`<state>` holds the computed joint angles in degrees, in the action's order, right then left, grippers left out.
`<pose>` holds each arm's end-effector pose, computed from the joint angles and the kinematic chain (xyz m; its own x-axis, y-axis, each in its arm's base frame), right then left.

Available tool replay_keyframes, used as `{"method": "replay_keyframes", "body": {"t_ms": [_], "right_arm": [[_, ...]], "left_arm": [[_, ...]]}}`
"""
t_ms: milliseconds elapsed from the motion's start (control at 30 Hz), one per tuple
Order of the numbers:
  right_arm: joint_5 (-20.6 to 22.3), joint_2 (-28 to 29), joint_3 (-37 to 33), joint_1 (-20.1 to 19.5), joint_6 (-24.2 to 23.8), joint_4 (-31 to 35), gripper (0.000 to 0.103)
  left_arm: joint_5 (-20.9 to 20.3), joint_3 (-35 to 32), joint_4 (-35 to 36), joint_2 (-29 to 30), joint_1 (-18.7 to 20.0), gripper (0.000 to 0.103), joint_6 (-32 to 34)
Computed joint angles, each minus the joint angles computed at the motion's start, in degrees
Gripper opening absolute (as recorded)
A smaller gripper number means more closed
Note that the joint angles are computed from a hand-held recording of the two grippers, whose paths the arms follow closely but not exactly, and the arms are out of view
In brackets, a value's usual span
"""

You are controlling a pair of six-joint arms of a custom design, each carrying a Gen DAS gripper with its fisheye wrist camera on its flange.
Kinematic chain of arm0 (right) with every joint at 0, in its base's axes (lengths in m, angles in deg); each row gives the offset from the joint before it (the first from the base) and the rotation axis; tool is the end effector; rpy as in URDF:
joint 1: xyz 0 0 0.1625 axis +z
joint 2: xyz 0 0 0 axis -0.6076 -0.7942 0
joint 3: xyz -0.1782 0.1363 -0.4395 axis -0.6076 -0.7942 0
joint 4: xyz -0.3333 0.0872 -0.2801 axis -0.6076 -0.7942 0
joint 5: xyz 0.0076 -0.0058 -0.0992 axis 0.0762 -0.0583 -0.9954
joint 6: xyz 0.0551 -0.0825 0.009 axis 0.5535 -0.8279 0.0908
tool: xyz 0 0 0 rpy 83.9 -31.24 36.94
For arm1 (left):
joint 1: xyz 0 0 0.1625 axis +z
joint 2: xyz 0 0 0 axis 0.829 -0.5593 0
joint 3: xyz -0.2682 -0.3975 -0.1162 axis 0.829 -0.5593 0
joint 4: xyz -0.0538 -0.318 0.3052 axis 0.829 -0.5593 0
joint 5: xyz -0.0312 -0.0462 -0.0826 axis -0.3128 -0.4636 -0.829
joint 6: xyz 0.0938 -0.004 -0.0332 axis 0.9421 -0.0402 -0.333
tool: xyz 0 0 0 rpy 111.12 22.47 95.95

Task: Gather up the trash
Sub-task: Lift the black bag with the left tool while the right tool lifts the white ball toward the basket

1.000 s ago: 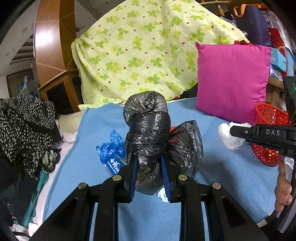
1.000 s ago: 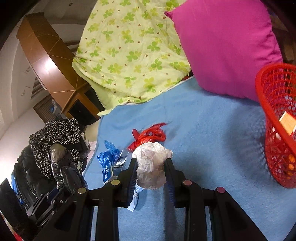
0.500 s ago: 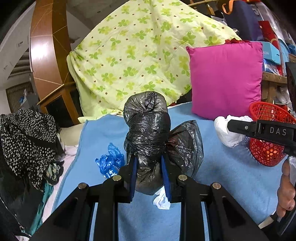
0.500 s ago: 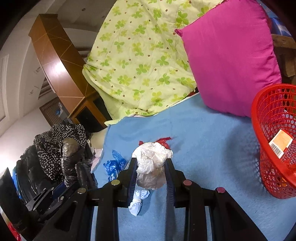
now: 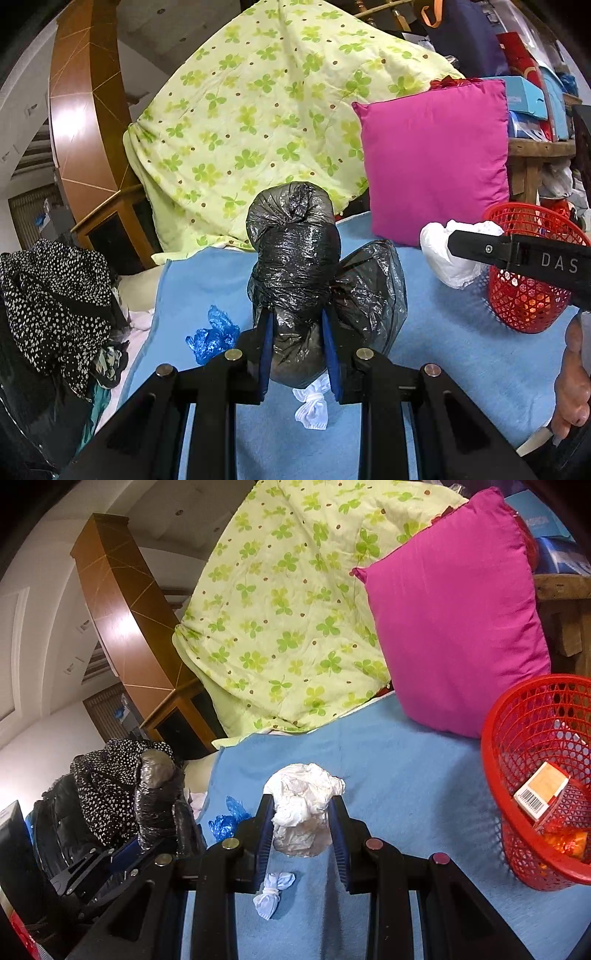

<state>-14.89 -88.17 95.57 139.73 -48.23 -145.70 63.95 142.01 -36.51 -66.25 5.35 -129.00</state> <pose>0.3215 -0.8163 0.0488 -0.8646 -0.4727 0.1703 -0.4564 0.5972 -0.6596 -0.1432 -0.7241 0.2415 -0.4322 -0.2479 -0.8671 0.7075 0.5030 -0.4964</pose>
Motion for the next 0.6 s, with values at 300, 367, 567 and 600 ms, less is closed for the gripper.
{"method": "replay_keyframes", "body": {"t_ms": [300, 367, 567, 600], "right_arm": [[1.8, -1.4, 2.0, -0.6, 0.0, -3.9, 0.032], [2.2, -1.8, 2.7, -0.7, -0.1, -5.4, 0.032], [4.3, -3.0, 4.9, -1.3, -0.2, -10.5, 0.032], [4.7, -3.3, 5.1, -1.4, -0.1, -11.0, 0.032]], "left_arm": [[0.5, -1.3, 0.3, 1.3, -0.5, 0.027, 1.4], [0.5, -1.8, 0.6, 1.6, -0.7, 0.027, 1.4], [0.9, -2.8, 1.1, 2.7, -1.2, 0.027, 2.2], [1.0, -2.9, 1.1, 2.9, -1.3, 0.027, 2.4]]}}
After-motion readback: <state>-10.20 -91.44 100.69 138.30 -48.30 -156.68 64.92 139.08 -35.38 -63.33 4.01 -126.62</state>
